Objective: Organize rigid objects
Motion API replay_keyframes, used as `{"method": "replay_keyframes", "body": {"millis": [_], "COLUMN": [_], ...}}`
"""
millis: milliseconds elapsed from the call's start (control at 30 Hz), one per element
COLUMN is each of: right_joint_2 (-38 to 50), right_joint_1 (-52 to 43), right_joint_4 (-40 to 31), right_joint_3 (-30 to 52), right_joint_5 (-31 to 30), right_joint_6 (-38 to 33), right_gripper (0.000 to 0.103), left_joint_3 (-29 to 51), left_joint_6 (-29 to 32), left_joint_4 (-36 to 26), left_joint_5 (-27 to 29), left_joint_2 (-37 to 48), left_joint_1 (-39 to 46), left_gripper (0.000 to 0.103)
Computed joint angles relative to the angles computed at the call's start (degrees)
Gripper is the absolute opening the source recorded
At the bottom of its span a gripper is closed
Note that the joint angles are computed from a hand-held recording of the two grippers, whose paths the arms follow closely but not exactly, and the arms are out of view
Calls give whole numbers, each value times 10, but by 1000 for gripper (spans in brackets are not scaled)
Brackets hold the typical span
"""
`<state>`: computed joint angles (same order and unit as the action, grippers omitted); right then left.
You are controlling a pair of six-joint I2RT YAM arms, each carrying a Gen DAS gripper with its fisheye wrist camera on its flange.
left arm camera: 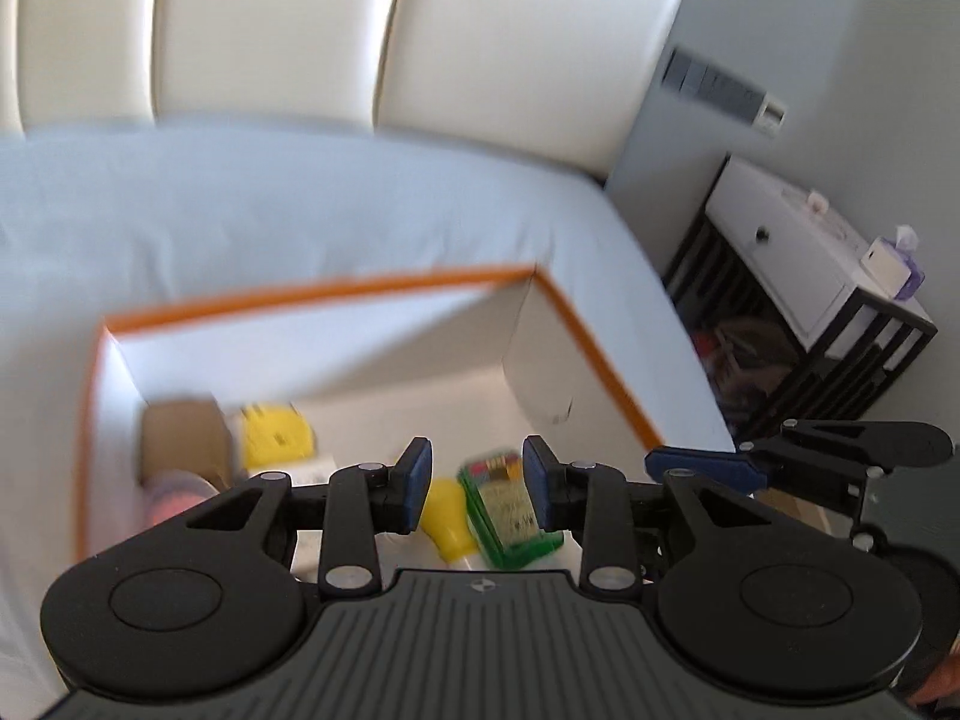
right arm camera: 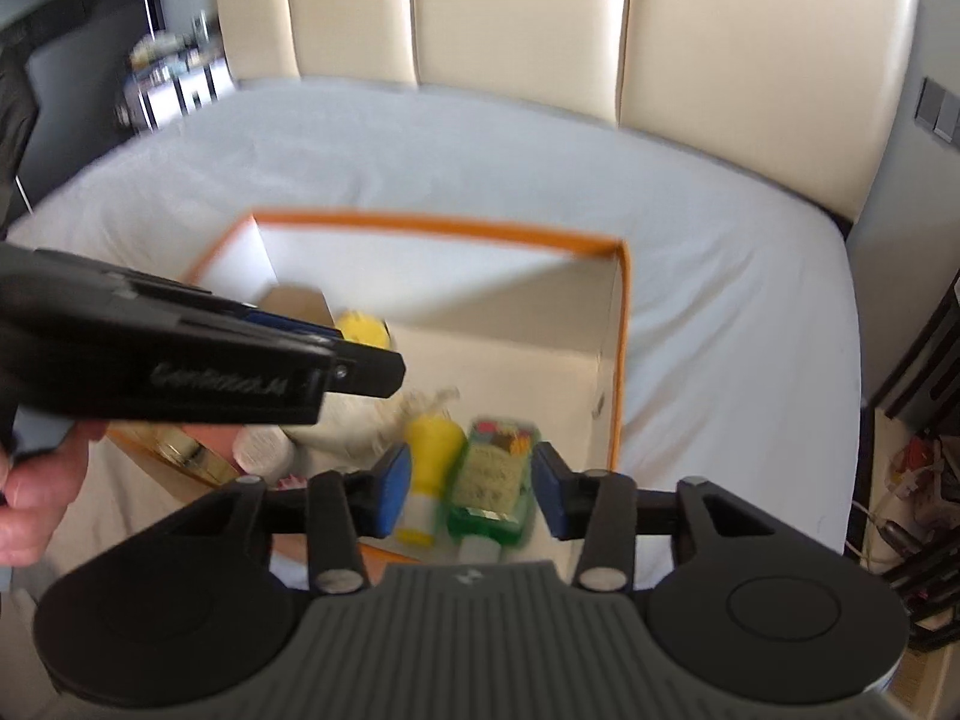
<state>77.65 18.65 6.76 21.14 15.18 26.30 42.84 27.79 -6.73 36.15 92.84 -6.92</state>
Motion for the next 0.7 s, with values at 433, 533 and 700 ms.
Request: {"method": "replay_keyframes", "body": {"millis": [433, 533, 700], "right_joint_2": [-81, -22, 101], "right_joint_1": [269, 326, 397], "right_joint_4": [-2, 28, 40], "right_joint_3": [-78, -90, -79], "right_joint_5": [339, 399, 476], "right_joint_6": [244, 315, 425], "right_gripper": [77, 80, 88], "left_joint_3": [-239, -273, -359], "left_joint_6": [-55, -41, -46], "left_joint_4": [242, 322, 624], "left_joint_5": [57, 68, 48], "left_joint_2": [-173, -121, 11], "left_joint_1": [181, 192, 191], "left_gripper": [70, 84, 91]}}
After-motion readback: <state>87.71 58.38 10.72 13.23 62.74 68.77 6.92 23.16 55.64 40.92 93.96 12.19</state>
